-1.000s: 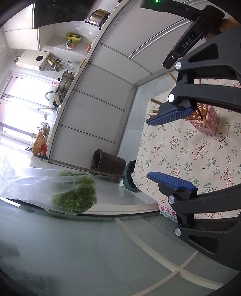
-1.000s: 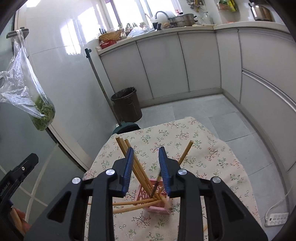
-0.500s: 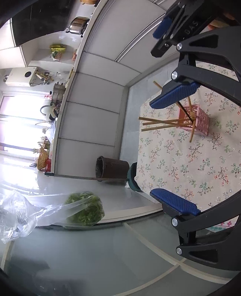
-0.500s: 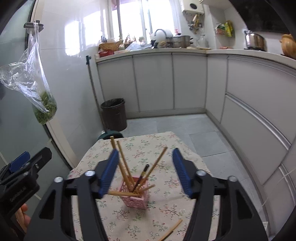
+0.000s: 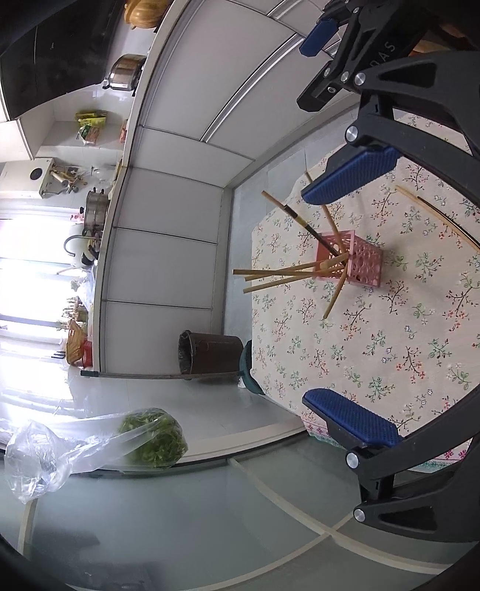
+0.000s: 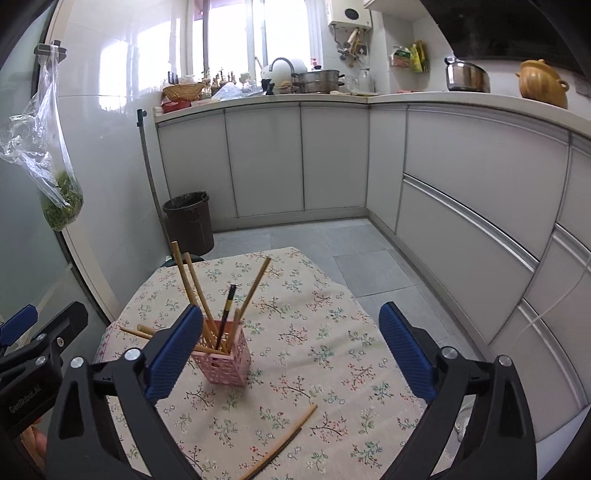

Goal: Organize utensils
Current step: 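Lower the left tool to the last wooden chopstick on the cloth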

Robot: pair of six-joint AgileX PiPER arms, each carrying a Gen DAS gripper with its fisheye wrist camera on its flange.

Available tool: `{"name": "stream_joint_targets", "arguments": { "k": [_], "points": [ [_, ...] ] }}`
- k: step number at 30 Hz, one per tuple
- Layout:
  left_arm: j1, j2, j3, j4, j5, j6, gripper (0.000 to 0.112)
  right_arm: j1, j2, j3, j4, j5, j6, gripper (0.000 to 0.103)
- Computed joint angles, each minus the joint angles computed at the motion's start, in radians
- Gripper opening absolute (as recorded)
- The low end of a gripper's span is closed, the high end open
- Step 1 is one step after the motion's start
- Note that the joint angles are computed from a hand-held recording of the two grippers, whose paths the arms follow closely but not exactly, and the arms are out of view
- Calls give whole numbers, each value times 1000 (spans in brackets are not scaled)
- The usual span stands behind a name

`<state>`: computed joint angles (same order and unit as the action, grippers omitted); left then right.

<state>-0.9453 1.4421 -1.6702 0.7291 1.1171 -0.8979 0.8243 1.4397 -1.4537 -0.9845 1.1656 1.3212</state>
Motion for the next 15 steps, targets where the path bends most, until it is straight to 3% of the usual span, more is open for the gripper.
{"name": "stream_joint_targets", "arguments": {
  "k": [11, 13, 15],
  "points": [
    [-43, -5, 58, -8, 8, -10, 96, 1, -121, 182, 38, 28, 110, 97],
    [-32, 13, 58, -69, -9, 40, 96, 0, -151, 229, 59, 22, 123, 97],
    [15, 61, 24, -224, -14, 166, 96, -7, -179, 283, 85, 14, 137, 97]
  ]
}}
